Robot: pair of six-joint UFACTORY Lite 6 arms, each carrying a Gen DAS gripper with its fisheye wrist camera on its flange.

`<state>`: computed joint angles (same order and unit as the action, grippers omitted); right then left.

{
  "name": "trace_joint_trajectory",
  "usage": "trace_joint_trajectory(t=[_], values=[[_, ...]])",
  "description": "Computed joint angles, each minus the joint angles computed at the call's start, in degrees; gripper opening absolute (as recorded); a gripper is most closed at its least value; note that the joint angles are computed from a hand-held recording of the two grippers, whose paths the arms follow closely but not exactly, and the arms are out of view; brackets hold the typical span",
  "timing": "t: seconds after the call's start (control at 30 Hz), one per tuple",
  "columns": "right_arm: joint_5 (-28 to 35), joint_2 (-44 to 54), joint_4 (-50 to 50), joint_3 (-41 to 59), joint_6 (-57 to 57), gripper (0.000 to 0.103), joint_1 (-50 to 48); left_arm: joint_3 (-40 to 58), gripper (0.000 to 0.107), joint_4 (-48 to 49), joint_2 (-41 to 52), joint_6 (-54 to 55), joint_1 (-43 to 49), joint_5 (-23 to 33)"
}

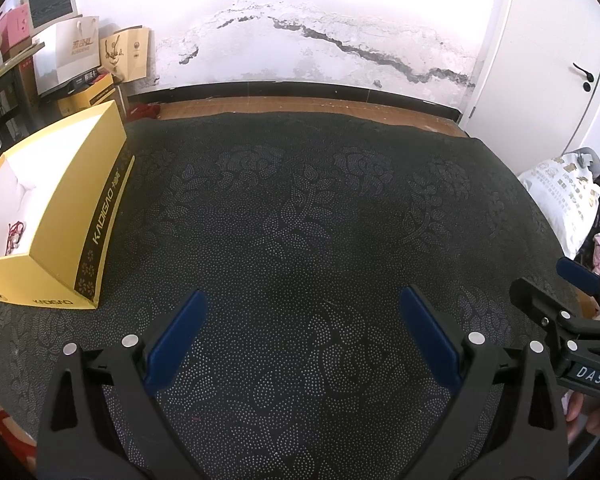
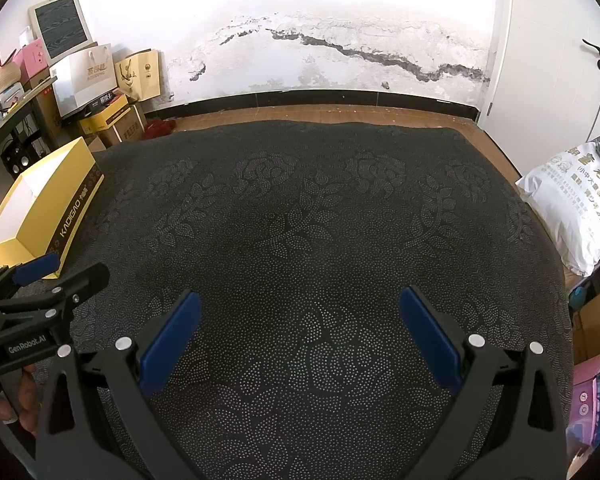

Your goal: Organize jewelry

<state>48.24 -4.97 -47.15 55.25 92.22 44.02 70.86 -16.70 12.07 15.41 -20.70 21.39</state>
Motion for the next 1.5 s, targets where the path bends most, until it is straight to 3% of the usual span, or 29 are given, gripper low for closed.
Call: trace_joint_trajectory(t=[1.5], values=[[0.05,0.22,0.03,0.32,-0.11,0.096,-0.04,-0.39,0.095,-0.08,-0.12,0.35,0.05,-0.16]])
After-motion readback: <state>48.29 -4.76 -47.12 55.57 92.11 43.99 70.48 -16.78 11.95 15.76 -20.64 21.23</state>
